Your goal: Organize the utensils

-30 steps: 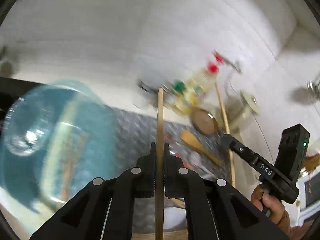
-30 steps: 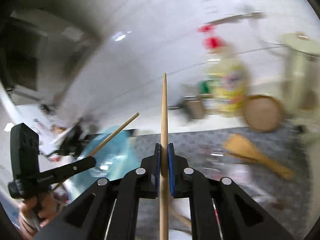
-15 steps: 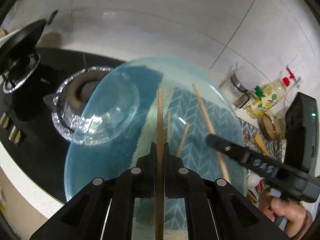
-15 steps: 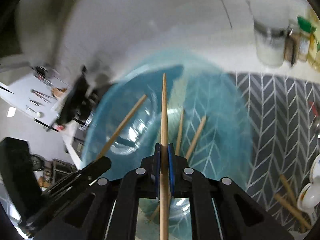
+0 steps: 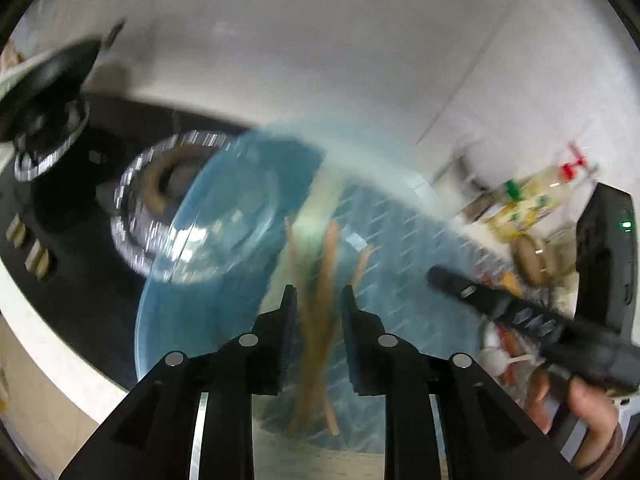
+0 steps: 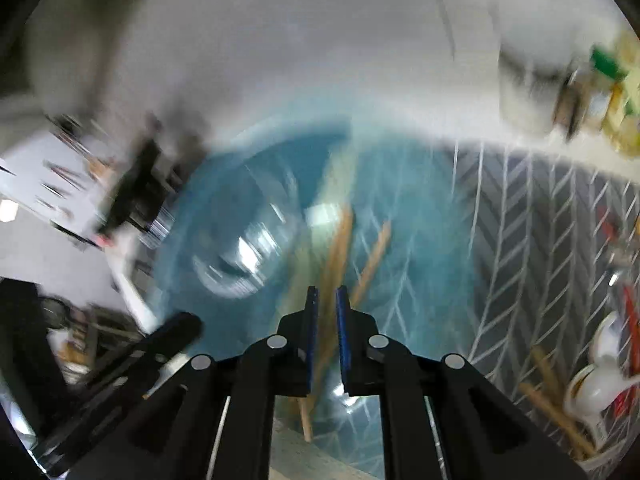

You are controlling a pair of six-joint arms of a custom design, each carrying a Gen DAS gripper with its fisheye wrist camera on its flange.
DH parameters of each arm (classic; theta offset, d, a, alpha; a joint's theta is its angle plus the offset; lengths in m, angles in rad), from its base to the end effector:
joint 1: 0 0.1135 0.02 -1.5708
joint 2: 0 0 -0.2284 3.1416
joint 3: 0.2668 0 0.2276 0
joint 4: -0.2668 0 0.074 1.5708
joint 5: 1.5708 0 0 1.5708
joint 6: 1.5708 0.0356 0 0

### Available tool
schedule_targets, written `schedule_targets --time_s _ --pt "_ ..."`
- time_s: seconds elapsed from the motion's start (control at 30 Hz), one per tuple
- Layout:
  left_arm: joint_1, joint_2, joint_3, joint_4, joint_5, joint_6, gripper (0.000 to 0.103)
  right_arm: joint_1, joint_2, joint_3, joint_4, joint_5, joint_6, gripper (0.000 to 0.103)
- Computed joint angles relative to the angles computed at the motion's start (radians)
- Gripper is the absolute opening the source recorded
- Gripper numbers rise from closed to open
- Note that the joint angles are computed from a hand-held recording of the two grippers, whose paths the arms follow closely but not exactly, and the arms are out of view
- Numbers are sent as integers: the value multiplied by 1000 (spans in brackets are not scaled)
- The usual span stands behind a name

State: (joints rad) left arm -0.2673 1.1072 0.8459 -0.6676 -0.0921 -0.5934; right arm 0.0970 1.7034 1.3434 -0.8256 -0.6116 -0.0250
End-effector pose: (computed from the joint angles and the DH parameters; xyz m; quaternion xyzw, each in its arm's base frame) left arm 0.2044 -0.0526 0.2314 -0.1682 0.9330 -0.0918 0.3046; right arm 0.3121 0.0509 0.2231 -0.1146 0.9307 0.3019 0.1718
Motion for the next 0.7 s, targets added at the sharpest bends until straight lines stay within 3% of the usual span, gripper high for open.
schedule_targets --time_s 0.07,0.13,0.2,0.23,0.33,0.43,0.53,0.7 --pt "-126 -21 91 -36 -75 -29 45 -123 -77 48 -58 -75 -117 10" --pt "-251 -2 166 -43 -130 -50 50 -267 -142 101 -88 -126 -265 22" --pt "-369 47 220 -27 -154 -69 53 -396 -168 129 -93 -180 -368 62" --pt "-413 84 239 -13 -157 -75 56 -504 -170 140 -83 -221 -440 65" --pt "-531 264 274 52 -137 -116 58 -673 -95 178 -72 -234 -566 65" --pt "-573 453 291 127 -48 -165 58 -786 77 252 -131 -160 -663 65" --pt "-576 593 313 168 -1 -215 58 -864 223 282 -173 -86 -733 65" --pt "-529 738 243 348 105 -406 53 -924 350 303 -205 -26 -800 65"
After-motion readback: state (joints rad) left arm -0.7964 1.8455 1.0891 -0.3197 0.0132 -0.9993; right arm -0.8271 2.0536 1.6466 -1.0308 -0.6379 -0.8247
